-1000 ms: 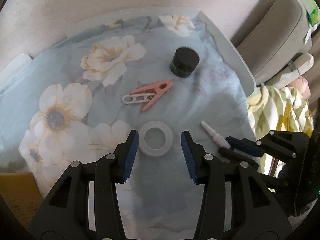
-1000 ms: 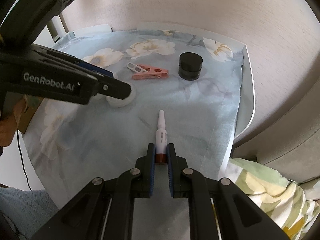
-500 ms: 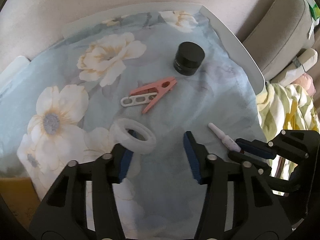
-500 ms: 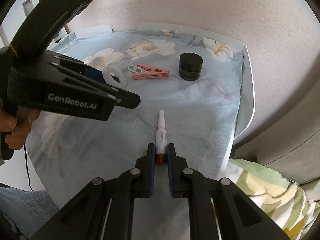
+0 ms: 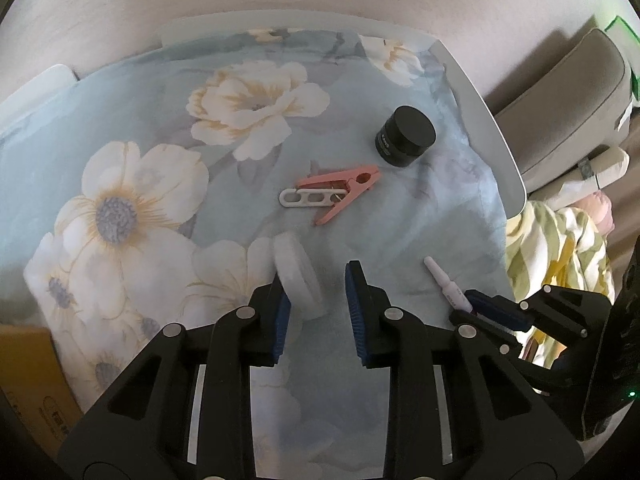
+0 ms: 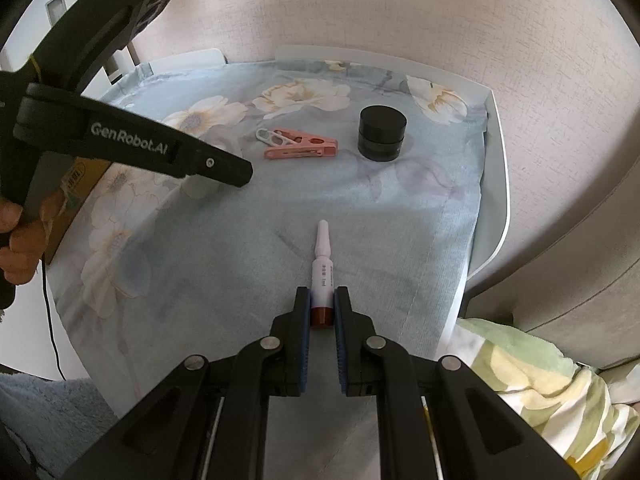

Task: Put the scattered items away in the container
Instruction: 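Carry the tape roll and tube into the box and open both tools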

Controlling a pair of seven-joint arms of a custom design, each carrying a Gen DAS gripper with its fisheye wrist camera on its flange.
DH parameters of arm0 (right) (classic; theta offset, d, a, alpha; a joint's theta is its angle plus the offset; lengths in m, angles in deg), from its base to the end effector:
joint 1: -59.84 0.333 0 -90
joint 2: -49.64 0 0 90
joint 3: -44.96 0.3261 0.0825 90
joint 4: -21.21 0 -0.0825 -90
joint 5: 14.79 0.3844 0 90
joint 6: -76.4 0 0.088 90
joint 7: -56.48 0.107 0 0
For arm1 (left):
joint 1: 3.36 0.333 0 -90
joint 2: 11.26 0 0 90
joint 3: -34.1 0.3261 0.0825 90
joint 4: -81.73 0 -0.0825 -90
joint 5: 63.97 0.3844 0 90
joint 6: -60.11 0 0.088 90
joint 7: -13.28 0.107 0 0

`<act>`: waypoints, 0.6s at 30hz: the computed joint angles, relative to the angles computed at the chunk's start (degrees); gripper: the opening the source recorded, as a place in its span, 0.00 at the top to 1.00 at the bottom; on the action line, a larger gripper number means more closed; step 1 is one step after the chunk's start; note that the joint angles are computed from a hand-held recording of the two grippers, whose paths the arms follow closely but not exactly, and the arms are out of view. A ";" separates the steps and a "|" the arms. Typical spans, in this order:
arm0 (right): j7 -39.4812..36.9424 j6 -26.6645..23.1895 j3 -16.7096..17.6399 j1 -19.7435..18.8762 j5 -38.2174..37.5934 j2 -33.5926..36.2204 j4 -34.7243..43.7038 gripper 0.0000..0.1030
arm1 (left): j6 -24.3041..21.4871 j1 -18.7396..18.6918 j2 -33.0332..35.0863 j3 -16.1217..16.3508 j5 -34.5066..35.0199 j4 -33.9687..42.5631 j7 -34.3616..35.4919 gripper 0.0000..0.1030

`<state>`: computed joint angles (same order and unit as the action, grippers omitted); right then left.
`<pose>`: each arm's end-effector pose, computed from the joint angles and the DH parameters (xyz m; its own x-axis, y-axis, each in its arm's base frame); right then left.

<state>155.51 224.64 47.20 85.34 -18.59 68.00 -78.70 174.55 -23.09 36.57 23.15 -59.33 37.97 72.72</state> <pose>0.6100 0.3189 0.4585 0.3680 -0.9292 -0.0328 -0.8112 -0.3036 -0.4998 0.7295 -0.3410 0.5033 0.0275 -0.9670 0.2533 -0.9444 -0.1081 -0.3105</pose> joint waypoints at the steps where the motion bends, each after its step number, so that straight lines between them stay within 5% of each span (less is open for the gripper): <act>1: -0.02 0.00 -0.04 0.04 -0.11 0.03 0.04 0.90 | -0.28 -0.06 0.43 0.02 -0.01 0.72 -0.02 0.84; 10: 1.13 1.08 -0.52 0.73 -2.25 -0.70 0.33 0.90 | 4.76 1.61 -5.34 -0.88 -1.22 -7.35 -0.37 0.92; 18: -0.01 0.44 1.08 0.31 -0.38 -2.60 2.92 0.90 | 12.72 4.88 -21.33 -0.67 -0.37 -25.87 -2.00 0.92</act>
<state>155.50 225.08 48.27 85.65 -18.96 65.40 -75.79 187.27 -18.21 15.24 22.48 -59.70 12.09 70.72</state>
